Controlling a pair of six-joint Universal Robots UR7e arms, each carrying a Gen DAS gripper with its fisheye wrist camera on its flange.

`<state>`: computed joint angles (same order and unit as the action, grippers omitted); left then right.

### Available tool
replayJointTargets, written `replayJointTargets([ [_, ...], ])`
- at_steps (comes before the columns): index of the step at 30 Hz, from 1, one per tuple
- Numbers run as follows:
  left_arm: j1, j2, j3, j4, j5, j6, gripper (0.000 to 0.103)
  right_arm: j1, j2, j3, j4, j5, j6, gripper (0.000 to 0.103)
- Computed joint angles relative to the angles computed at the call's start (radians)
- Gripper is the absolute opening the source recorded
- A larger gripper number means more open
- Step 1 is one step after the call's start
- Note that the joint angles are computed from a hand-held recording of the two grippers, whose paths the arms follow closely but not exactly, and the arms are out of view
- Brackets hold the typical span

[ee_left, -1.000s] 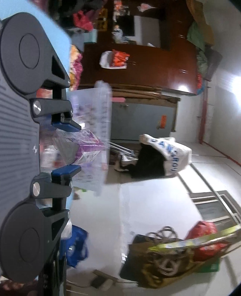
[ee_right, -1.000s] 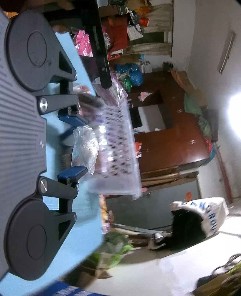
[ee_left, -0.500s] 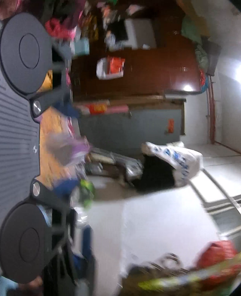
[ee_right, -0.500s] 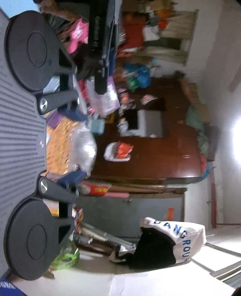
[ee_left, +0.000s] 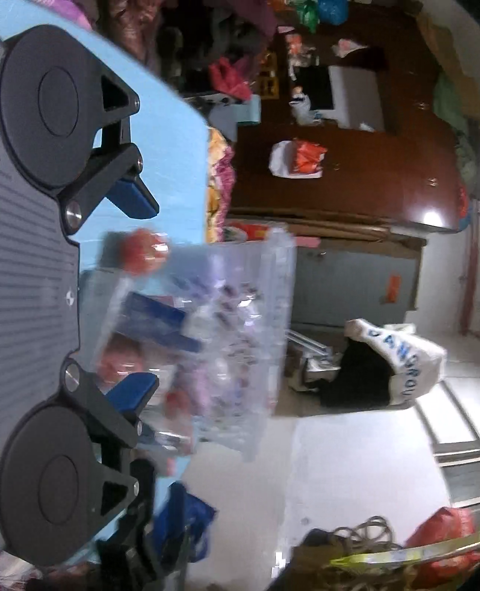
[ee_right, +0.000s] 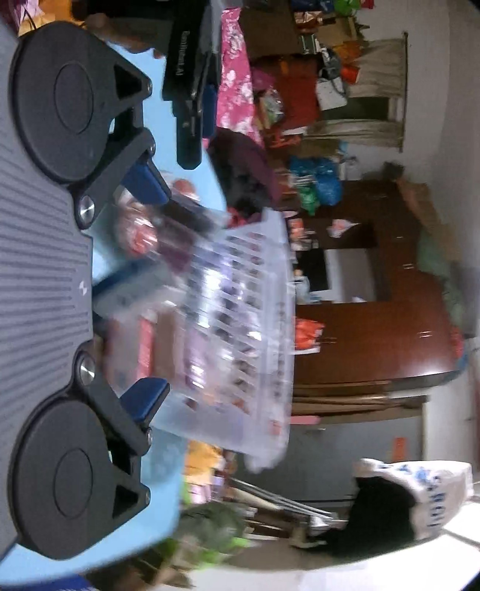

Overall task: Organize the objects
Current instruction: 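Grasp the white medicine box with the right tool while the left tool grasps a grey box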

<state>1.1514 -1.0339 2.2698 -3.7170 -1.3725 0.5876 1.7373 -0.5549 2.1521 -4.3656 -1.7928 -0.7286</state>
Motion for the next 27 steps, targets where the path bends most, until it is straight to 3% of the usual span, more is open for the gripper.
replayJointTargets([
  [3, -0.013, 0.012, -0.016, 0.049, 0.061, 0.04, 0.092, 0.014, 0.034, -0.046, -0.016, -0.029, -0.038, 0.092],
  [5, -0.016, 0.001, -0.027, 0.123, 0.077, 0.053, 0.092, 0.025, 0.026, -0.062, 0.043, -0.047, -0.028, 0.083],
  [10, -0.029, -0.014, -0.036, 0.249, 0.134, 0.045, 0.092, 0.047, 0.047, -0.084, 0.069, -0.098, -0.047, 0.072],
  [12, -0.031, -0.018, -0.031, 0.269, 0.139, 0.051, 0.091, 0.039, 0.039, -0.08, 0.094, -0.091, -0.028, 0.056],
  [15, -0.028, -0.013, -0.008, 0.227, 0.137, 0.067, 0.087, 0.018, 0.04, -0.057, 0.059, -0.053, -0.009, 0.046],
  [17, -0.022, -0.004, 0.009, 0.161, 0.115, 0.084, 0.086, 0.005, 0.036, -0.044, 0.037, -0.023, 0.011, 0.032],
  [19, -0.025, 0.01, 0.023, 0.09, 0.11, 0.095, 0.086, -0.001, 0.037, -0.043, 0.031, -0.009, 0.028, 0.032],
  [21, -0.025, 0.004, 0.026, 0.105, 0.102, 0.106, 0.086, 0.001, 0.034, -0.044, 0.038, -0.019, 0.02, 0.037],
  [24, -0.028, 0.005, 0.021, 0.114, 0.108, 0.111, 0.086, 0.02, 0.044, -0.067, 0.043, -0.065, -0.007, 0.059],
  [27, -0.029, -0.004, 0.015, 0.162, 0.112, 0.103, 0.086, 0.042, 0.041, -0.091, 0.09, -0.119, -0.021, 0.068],
])
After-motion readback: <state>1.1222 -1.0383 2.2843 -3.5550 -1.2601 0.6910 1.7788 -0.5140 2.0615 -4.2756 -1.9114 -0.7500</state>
